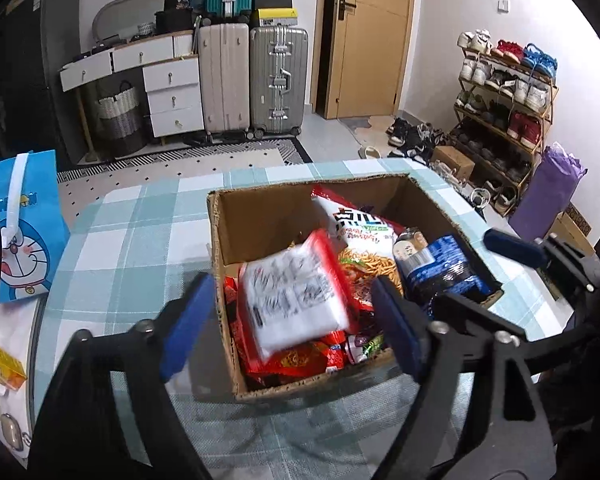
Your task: Organize snacks
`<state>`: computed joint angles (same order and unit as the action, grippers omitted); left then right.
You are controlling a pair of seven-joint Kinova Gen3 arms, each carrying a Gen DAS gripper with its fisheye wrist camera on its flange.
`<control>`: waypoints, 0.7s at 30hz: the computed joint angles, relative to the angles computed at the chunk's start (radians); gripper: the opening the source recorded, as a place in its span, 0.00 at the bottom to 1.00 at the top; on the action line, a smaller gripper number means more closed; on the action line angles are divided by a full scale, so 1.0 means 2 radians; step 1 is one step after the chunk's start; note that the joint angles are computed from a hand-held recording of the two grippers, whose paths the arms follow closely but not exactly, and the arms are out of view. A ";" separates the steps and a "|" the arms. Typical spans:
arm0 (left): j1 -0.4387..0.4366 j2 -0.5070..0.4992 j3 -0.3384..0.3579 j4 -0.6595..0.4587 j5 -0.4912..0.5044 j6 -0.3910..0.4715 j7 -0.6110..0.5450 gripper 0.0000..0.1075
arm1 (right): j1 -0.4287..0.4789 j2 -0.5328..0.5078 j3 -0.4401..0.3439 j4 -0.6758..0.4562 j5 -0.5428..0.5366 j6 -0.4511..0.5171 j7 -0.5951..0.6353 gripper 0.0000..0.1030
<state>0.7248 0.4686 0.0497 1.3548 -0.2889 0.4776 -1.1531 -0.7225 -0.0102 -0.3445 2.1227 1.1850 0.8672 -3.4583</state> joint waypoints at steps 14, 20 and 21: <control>0.060 -0.103 -0.061 0.135 -0.101 -0.087 0.122 0.96 | -0.032 -0.051 -0.048 0.046 0.019 0.061 -0.096 0.99; 0.065 -0.130 -0.059 0.165 -0.162 -0.088 0.192 0.95 | -0.038 -0.064 -0.072 0.069 0.032 0.069 -0.144 1.00; 0.063 -0.134 -0.055 0.172 -0.169 -0.090 0.200 0.96 | -0.040 -0.065 -0.076 0.072 0.034 0.072 -0.150 1.00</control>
